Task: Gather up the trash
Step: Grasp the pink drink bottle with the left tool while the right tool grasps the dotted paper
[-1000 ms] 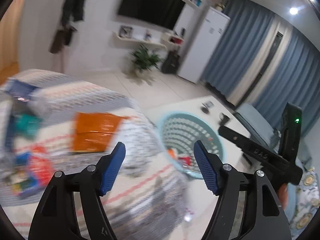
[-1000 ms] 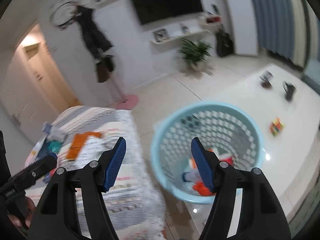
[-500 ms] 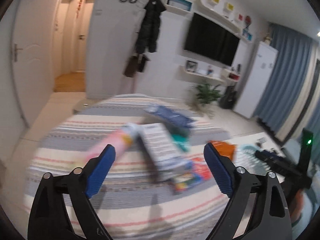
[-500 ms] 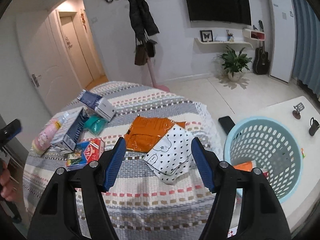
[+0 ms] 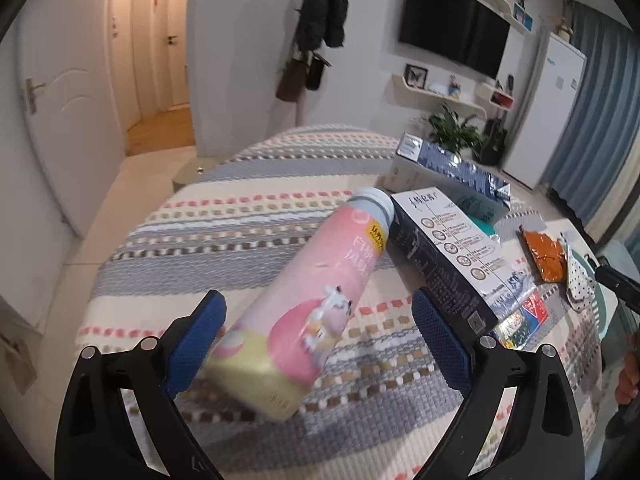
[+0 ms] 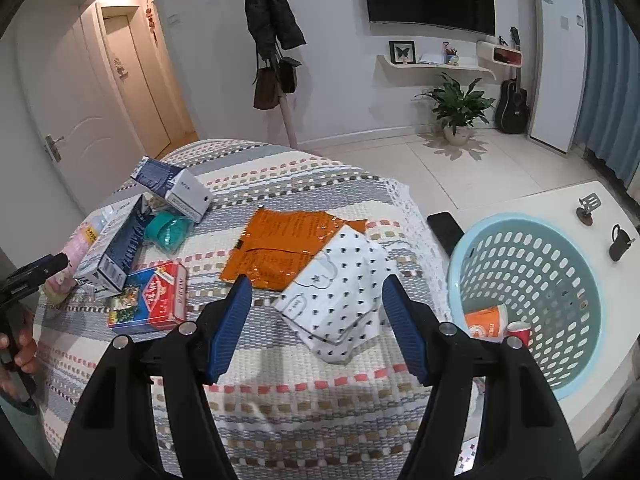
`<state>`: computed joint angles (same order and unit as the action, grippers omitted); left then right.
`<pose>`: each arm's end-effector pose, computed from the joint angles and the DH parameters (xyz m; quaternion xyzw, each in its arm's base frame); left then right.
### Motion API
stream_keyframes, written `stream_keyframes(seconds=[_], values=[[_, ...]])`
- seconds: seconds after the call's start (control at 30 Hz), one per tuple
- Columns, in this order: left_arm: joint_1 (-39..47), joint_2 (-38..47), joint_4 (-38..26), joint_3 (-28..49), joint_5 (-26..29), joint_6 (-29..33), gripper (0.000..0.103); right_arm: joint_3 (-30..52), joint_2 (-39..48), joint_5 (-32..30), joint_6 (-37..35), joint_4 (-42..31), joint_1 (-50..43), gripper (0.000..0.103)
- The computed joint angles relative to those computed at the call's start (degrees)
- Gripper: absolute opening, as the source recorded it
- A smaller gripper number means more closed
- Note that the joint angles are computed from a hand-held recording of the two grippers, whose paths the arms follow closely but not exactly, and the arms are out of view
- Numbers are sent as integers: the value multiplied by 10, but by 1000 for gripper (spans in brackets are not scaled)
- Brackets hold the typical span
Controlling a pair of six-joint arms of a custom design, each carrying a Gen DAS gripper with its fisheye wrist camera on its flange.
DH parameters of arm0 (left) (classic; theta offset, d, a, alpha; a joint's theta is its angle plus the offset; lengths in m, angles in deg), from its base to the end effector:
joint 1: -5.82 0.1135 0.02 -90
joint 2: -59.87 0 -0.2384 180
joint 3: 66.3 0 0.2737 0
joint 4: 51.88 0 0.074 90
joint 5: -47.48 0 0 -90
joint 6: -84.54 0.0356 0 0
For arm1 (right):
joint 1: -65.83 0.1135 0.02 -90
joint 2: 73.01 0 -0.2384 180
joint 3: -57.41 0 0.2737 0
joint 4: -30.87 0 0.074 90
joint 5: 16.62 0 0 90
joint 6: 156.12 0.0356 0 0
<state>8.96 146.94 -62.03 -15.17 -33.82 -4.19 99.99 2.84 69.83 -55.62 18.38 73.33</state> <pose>0.3050 0.0113 0.1123 0.0133 0.9251 -0.0560 0.3752 0.2644 0.0370 0.1160 0.0126 0.9259 0.0872 0.3672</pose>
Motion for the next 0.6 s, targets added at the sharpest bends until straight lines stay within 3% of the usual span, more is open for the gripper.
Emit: stream_keyframes(seconds=[0.1, 0.2, 0.33, 0.43, 0.5, 0.6], values=[[-15, 36, -19, 34, -23, 5, 87, 2, 12, -10, -10, -3, -17, 65], [-28, 60, -26, 54, -45, 7, 87, 11, 40, -31, -20, -8, -36, 73], [-57, 93, -39, 86, -87, 0, 85, 29, 84, -48, -28, -6, -47, 74], [-65, 121, -61, 116, -104, -5, 71, 49, 122, -62, -25, -2, -50, 74], [-58, 140, -77, 135, -87, -12, 58, 61, 146, -68, -20, 4, -52, 74], [-57, 129, -66, 120, -81, -21, 53, 68, 156, -56, -24, 10, -45, 73]])
